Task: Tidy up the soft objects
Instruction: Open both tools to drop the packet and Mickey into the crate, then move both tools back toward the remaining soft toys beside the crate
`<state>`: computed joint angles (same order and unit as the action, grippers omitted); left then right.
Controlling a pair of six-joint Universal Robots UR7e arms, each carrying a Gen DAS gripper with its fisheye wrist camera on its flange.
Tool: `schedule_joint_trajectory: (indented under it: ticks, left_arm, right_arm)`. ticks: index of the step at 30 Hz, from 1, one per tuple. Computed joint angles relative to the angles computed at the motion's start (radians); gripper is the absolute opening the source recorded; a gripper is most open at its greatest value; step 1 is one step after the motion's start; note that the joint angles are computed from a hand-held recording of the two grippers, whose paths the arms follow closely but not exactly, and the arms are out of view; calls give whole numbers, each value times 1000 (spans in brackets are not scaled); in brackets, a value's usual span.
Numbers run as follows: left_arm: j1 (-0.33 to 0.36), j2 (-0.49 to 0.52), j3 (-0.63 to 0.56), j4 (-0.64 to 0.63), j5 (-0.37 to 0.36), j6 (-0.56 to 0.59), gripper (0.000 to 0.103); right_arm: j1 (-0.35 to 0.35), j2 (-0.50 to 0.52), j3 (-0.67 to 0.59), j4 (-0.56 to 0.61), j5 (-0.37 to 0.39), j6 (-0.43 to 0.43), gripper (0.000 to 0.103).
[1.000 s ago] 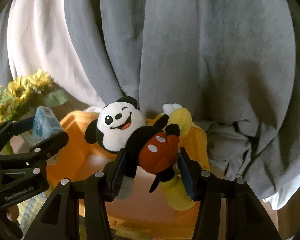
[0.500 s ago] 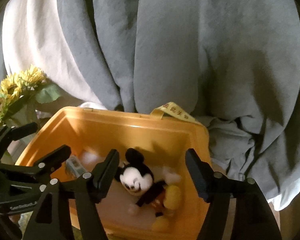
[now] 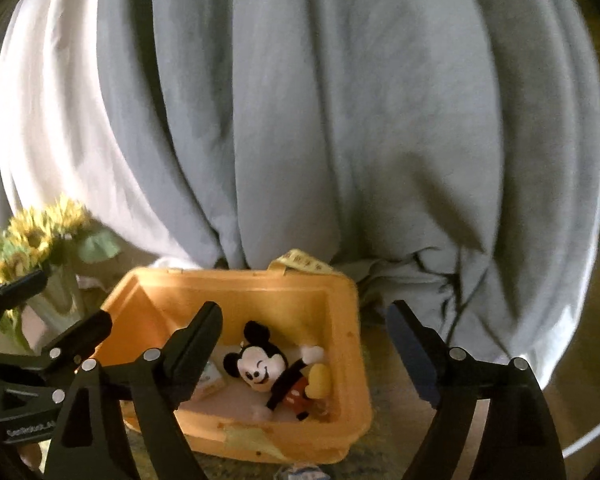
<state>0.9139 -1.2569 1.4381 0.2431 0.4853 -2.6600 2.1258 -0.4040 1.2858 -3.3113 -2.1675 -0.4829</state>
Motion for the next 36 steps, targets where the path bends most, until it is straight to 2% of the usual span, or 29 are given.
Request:
schedule_joint_trajectory:
  ticks: [11,20,24,29,33,36]
  left_arm:
    - [-118,-104,171,-22,-14,-54,102]
    - [-193,-148,293,62,-34,-212,102]
    - [-215,-145,333,142,-34,-320,100]
    - [-221,-131,363,246,3,-460,94]
    - [-222,-123,395,294,35,-533,92]
    - [-219,-113,418,302,52,-547,89]
  right_arm:
    - [57,-92,201,-291,-116,-64,90]
    - [87,-160,384,-434,-210,-21,90]
    - [92,-179,453,-474,-235,8,90]
    - [94,-200,531,-485,-274,74,90]
    - [93,-211,587,-475,-309,126,90]
    - [94,-211,618,-479,-337,140,90]
